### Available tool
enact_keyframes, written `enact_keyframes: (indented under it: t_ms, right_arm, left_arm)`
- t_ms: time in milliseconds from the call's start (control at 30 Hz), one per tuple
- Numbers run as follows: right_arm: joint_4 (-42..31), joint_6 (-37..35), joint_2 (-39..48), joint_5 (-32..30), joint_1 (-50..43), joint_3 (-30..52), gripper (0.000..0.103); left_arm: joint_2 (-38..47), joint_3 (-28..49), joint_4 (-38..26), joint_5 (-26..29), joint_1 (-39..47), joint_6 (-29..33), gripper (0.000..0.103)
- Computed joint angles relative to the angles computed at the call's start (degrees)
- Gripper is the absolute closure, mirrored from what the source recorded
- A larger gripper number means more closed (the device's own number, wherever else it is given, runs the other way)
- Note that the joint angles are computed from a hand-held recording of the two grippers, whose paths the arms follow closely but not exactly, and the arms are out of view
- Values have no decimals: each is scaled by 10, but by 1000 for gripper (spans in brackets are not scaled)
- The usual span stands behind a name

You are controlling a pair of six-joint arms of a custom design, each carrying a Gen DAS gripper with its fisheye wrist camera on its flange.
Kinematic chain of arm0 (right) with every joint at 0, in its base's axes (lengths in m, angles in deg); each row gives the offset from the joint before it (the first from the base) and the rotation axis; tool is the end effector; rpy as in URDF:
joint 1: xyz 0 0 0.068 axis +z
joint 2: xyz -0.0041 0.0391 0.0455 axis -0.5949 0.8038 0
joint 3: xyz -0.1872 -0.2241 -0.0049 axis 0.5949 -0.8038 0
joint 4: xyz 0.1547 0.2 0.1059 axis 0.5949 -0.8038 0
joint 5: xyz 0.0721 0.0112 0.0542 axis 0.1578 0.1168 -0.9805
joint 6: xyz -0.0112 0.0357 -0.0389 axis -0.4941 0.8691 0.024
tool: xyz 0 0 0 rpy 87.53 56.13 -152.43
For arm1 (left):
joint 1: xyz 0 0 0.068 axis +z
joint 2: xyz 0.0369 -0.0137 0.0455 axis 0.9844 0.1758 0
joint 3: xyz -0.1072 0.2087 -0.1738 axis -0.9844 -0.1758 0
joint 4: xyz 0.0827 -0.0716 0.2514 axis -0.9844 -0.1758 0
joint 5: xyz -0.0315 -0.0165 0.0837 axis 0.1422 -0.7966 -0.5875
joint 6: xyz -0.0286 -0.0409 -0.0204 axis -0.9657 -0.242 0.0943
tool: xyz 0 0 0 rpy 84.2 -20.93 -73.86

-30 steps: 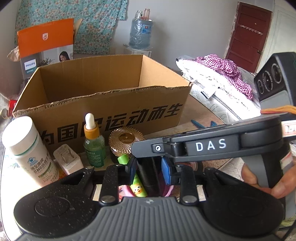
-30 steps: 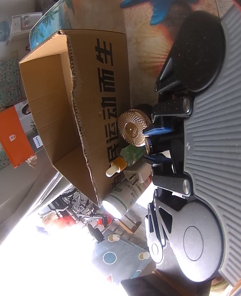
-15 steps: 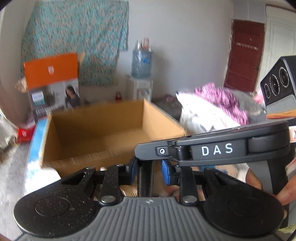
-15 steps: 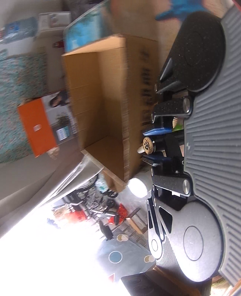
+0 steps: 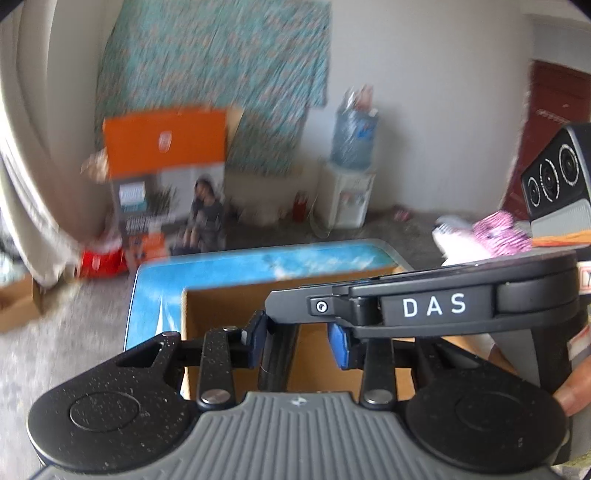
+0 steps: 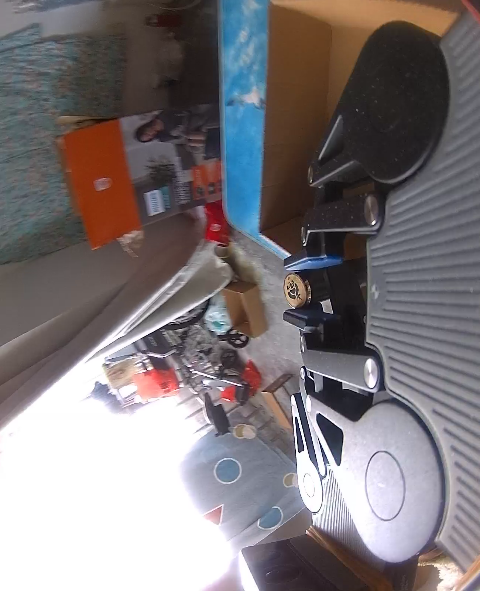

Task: Organize rigid objects
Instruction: 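Lift the black tube with the right gripper and release it into the box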

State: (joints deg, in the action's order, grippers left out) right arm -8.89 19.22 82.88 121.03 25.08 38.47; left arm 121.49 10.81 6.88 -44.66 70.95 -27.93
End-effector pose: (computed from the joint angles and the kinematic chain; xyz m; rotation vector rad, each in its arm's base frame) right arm 0.1639 0.2566 0.2315 0.3802 2.1363 0.5145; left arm 0.2533 -0.0622 0.1495 1.0174 2.0488 -0.6364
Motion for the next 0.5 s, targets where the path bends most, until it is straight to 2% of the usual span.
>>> enact_keyframes:
  t_ms: [133, 267, 433, 500]
  right_arm:
    - [101, 21, 58, -156, -96, -42, 81]
    - [185, 50, 152, -273, -149, -50, 81]
    - [179, 29, 247, -369, -203, 7, 81]
    - [174, 19, 271, -383, -222, 29, 80]
  left_arm:
    - [127, 71, 1, -58, -22, -3, 67]
    - [204, 107, -2, -96, -21, 5, 67]
    - [235, 126, 1, -105, -10, 1, 64]
    - [231, 125, 2, -102, -5, -1, 64]
